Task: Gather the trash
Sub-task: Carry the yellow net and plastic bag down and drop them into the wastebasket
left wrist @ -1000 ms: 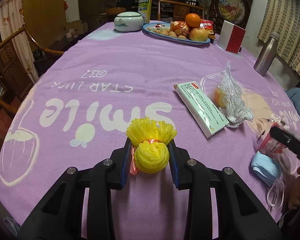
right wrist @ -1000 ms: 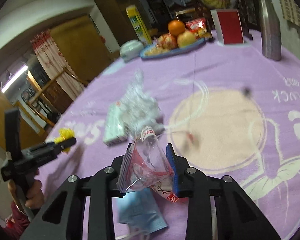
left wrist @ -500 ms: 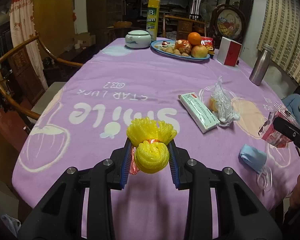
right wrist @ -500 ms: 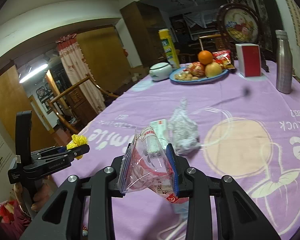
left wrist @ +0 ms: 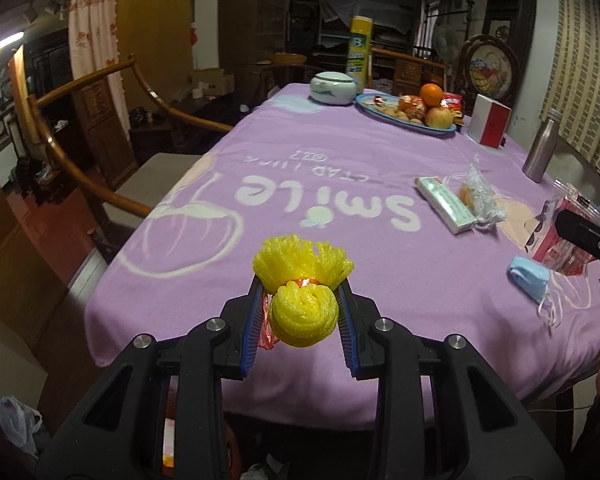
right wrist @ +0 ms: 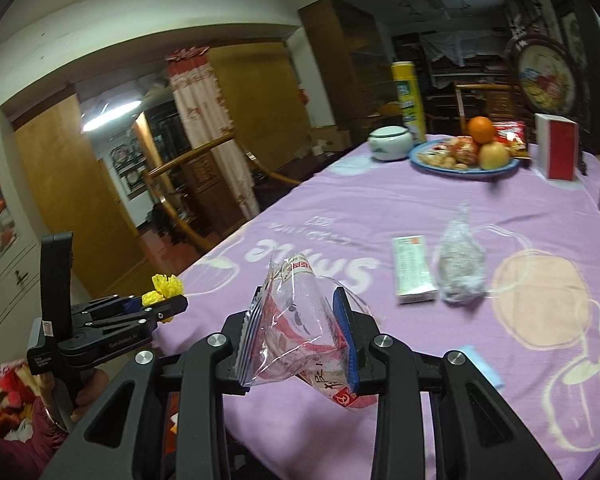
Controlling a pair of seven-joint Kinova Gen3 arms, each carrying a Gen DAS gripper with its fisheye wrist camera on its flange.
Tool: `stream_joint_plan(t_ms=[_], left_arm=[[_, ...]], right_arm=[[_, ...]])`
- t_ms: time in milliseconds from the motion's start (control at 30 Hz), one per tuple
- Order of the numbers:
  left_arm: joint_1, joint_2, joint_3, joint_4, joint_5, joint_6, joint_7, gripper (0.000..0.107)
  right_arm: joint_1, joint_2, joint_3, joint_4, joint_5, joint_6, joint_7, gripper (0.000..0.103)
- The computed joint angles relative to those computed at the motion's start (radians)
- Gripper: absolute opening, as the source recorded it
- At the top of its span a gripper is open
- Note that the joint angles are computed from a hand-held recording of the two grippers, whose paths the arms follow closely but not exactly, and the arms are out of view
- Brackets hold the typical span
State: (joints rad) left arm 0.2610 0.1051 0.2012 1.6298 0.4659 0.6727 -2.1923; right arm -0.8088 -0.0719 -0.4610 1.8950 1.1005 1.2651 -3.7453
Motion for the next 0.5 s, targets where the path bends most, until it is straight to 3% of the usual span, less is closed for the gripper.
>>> stream_joint_plan(t_ms=[267,500], left_arm=[[-0.112,-0.028,-0.067,0.078,0.084,0.009,-0.108,0.035],[-0.195,0.02,-0.104,0.107,0.051,0.053,-0.165,0.037]], right_arm=[[-0.024,0.113,0.064,-0.154,0.017,-0.096,0.168,0.033],[-0.065,0.232,0.151,-0.332,-0.046,-0.204,0.374,0.033]])
